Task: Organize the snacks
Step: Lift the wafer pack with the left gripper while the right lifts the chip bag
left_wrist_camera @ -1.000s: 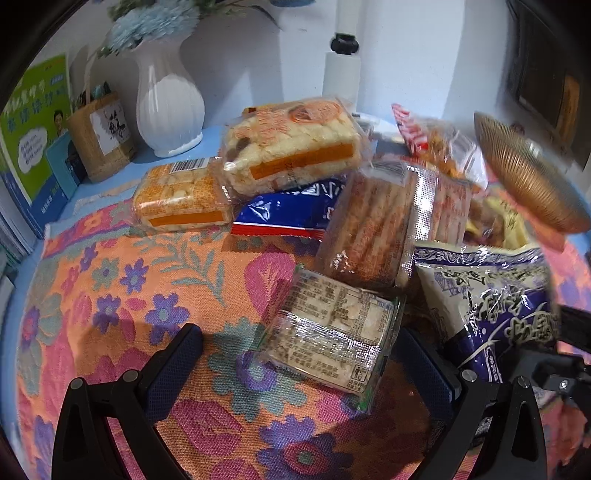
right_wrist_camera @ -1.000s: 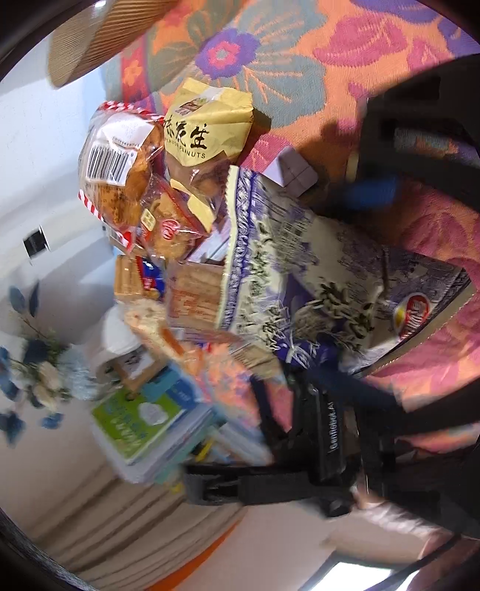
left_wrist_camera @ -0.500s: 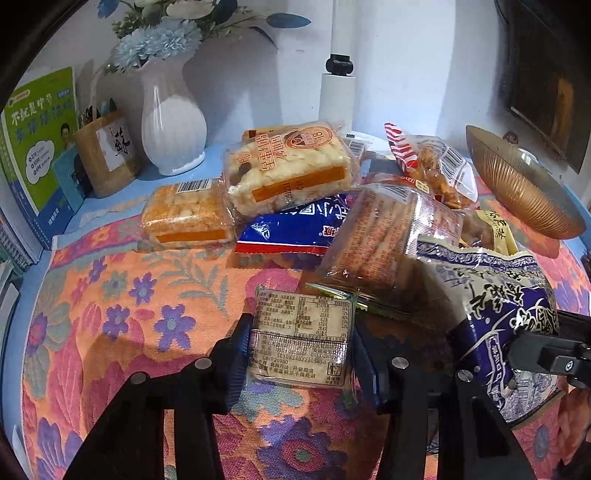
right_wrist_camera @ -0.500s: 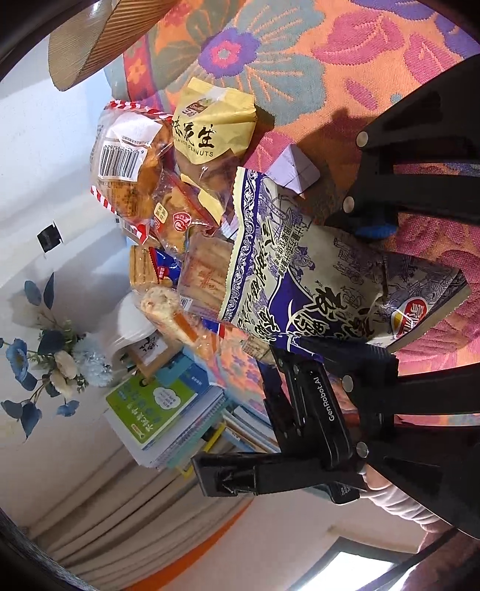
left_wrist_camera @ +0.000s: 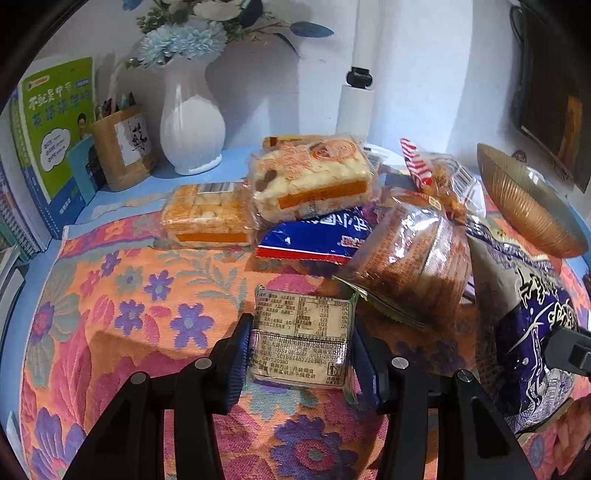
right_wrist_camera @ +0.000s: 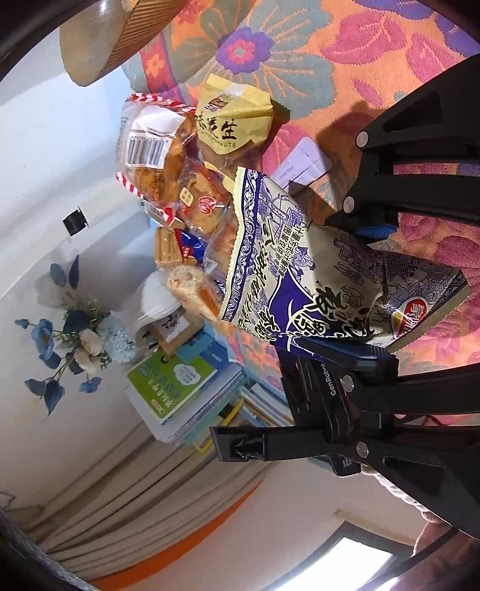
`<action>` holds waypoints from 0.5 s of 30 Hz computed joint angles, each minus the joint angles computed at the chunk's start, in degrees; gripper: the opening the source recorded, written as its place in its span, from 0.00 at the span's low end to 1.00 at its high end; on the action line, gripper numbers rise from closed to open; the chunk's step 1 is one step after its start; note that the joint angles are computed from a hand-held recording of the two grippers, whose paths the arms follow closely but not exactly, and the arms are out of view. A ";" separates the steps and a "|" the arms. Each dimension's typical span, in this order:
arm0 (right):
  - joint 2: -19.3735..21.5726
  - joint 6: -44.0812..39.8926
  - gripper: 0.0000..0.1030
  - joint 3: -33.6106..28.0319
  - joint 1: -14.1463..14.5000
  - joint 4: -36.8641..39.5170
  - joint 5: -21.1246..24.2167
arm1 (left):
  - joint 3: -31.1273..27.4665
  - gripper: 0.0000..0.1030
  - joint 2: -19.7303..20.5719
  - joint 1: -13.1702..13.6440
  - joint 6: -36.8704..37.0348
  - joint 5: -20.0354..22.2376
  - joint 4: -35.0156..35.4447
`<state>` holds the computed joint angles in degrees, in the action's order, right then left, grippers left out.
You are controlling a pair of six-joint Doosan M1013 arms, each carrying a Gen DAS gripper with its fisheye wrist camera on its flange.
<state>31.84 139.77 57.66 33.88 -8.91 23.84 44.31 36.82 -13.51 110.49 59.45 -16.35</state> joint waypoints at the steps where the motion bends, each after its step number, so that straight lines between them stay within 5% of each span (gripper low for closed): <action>1: 0.04 -0.11 0.41 -0.04 -0.02 0.25 0.06 | 0.00 0.47 0.00 0.12 -0.41 -0.32 -0.13; 9: 0.23 -0.81 0.41 -0.37 -0.11 1.05 0.37 | 2.05 0.47 -1.19 0.37 -5.36 -4.68 2.34; 15: 0.24 -0.45 0.41 -0.33 -0.02 0.00 0.18 | 1.05 0.47 -0.52 0.75 -9.67 -3.80 3.70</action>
